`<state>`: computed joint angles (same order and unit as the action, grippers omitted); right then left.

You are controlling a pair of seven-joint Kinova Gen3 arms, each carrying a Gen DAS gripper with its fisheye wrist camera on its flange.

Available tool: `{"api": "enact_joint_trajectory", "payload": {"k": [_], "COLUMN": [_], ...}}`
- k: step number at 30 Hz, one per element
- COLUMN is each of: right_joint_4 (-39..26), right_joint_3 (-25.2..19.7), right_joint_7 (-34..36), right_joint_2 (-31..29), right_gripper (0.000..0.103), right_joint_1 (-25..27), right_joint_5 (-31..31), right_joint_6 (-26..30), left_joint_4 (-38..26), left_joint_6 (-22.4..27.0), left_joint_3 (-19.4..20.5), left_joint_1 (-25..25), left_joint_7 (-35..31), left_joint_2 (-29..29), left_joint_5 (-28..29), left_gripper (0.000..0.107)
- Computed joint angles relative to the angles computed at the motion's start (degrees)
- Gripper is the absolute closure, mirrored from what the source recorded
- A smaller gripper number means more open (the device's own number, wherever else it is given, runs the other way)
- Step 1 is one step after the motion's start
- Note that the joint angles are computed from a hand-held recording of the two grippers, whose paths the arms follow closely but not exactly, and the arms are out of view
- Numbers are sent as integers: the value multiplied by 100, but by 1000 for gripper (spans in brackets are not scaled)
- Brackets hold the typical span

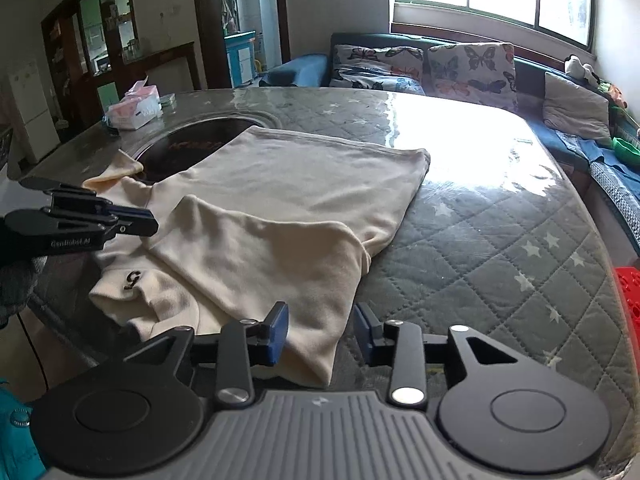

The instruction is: Fold clothes

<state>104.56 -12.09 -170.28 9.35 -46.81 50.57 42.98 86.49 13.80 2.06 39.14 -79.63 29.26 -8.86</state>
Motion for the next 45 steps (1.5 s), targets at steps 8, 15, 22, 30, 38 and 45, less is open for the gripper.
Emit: {"api": "enact_joint_trajectory", "payload": {"k": [8,15,22,30,38,45], "right_joint_4": [21,10,38,114,341,211], "right_joint_3": [-20,-58,-15,18,-57,-65], "right_joint_7": [-117,-218,-430,-922,-1050,-550], "right_joint_2": [44,131,250,356,117,32], "right_gripper": [59,48,34,34,34,43], "right_joint_1": [-98,-297,-431,-552,-393,-104], "right_joint_5": [136,422,746,1147,1076,817], "right_joint_6": [76,313,298,373,206,-75], "left_joint_4": [-121,-127,-388,-808,-593,-437], "left_joint_6": [236,-45,-463,-616,-368,321], "left_joint_3": [219,-32,-95,327,-280,-714], "left_joint_1": [-147,74,260,132,398,502], "left_joint_7": [-46,4,-219,-831,-631,60], "left_joint_2": [89,-33,-225,-219,-235,-54], "left_joint_5": [112,-26,-172,0,144,-247], "left_gripper": [78,103,103,103,103,99]}}
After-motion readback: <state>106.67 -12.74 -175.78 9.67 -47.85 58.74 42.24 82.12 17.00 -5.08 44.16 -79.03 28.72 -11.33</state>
